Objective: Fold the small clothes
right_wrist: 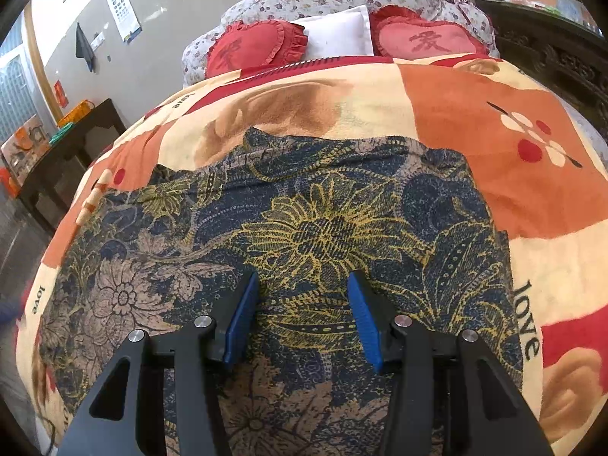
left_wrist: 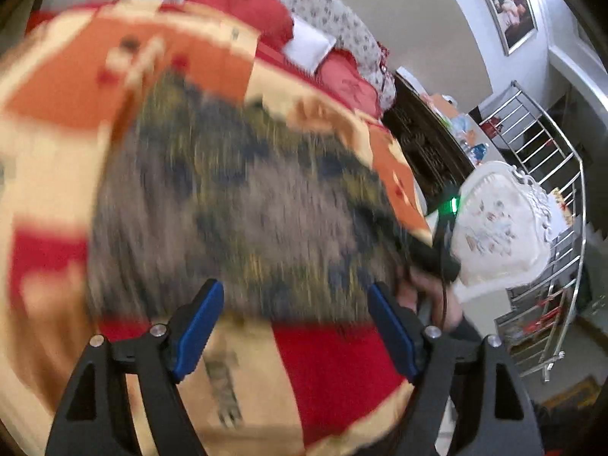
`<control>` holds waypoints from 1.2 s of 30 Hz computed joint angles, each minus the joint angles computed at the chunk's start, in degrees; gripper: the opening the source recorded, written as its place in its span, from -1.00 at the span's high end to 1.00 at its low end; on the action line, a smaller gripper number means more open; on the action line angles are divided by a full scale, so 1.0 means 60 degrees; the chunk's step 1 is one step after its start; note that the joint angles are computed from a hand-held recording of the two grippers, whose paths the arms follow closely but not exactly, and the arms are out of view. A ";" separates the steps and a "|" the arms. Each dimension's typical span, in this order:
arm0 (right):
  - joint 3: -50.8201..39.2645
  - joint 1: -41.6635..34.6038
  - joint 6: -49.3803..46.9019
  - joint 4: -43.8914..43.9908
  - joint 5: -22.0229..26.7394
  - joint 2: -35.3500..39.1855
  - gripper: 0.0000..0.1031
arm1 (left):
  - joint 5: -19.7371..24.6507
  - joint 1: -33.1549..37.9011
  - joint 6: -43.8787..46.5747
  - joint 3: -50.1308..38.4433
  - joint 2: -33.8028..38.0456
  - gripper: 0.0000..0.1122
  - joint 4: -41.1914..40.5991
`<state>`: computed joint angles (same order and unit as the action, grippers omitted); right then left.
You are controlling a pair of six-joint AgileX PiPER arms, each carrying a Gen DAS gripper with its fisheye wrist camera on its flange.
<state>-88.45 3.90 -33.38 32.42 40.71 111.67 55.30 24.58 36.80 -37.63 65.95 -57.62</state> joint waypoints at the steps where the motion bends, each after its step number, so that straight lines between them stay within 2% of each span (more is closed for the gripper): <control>1: -0.0008 -0.0019 -0.0034 0.0064 0.0027 0.0009 -0.07 | -0.0231 -0.0023 0.0032 0.0422 -0.0236 -0.45 -0.0073; 3: -0.0014 -0.0032 -0.0057 0.0091 0.0046 0.0013 -0.07 | -0.0888 -0.0160 -0.0203 0.1049 -0.0435 -0.45 -0.0102; 5: 0.0024 0.0003 -0.0013 -0.0004 -0.0020 -0.0017 -0.07 | -0.1138 0.0170 0.0139 0.1545 -0.0212 -0.43 -0.0814; 7: 0.0014 0.0021 0.0028 -0.0070 -0.0036 -0.0020 -0.07 | -0.1127 0.0657 0.0726 0.1845 -0.0046 -0.44 -0.1880; 14: 0.0029 0.0059 0.0082 -0.0205 -0.0098 -0.0040 -0.07 | -0.0937 0.1807 0.0528 0.1885 0.0984 -0.43 -0.3800; 16: 0.0028 0.0054 0.0069 -0.0186 -0.0088 -0.0039 -0.07 | -0.1011 0.2051 0.0556 0.1886 0.1232 -0.35 -0.4304; 17: 0.0039 0.0051 0.0056 -0.0164 -0.0089 -0.0044 -0.07 | -0.1129 0.2085 0.0504 0.1869 0.1350 -0.22 -0.4455; 18: 0.0039 0.0051 0.0056 -0.0164 -0.0089 -0.0044 -0.07 | -0.1199 0.2201 0.0410 0.1921 0.1416 -0.08 -0.4570; 20: 0.0044 0.0052 0.0048 -0.0162 -0.0093 -0.0052 -0.07 | -0.1166 0.2294 0.0515 0.2050 0.1550 0.02 -0.4752; 23: 0.0047 0.0060 0.0056 -0.0182 -0.0106 -0.0051 -0.07 | -0.0965 0.1928 0.0727 0.1880 0.1722 -0.01 -0.4454; 25: 0.0028 0.0029 0.0025 -0.0143 -0.0067 -0.0038 -0.07 | -0.0846 0.1611 0.0823 0.1565 0.1866 -0.19 -0.4253; 26: 0.0029 0.0027 0.0018 -0.0132 -0.0070 -0.0037 -0.07 | -0.0572 0.1724 0.1049 0.1492 0.2038 -0.26 -0.4459; 28: 0.0055 0.0047 0.0035 -0.0142 -0.0095 -0.0054 -0.07 | -0.0222 0.2111 0.1301 0.1403 0.2242 -0.24 -0.4741; 31: 0.0050 0.0051 0.0039 -0.0171 -0.0106 -0.0048 -0.07 | -0.0494 0.2319 0.1616 0.1164 0.2184 -0.23 -0.5072; 34: 0.0013 0.0007 -0.0014 -0.0089 -0.0045 -0.0017 -0.07 | -0.0526 0.1392 0.1514 0.0758 0.2134 -0.23 -0.4356; 36: 0.0032 -0.0006 -0.0028 -0.0003 -0.0022 -0.0035 -0.07 | -0.0806 0.1170 0.1808 0.0756 0.1800 -0.23 -0.4205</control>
<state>-88.25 3.87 -33.54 32.40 40.57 111.46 50.46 31.60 47.64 -33.09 76.75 -82.85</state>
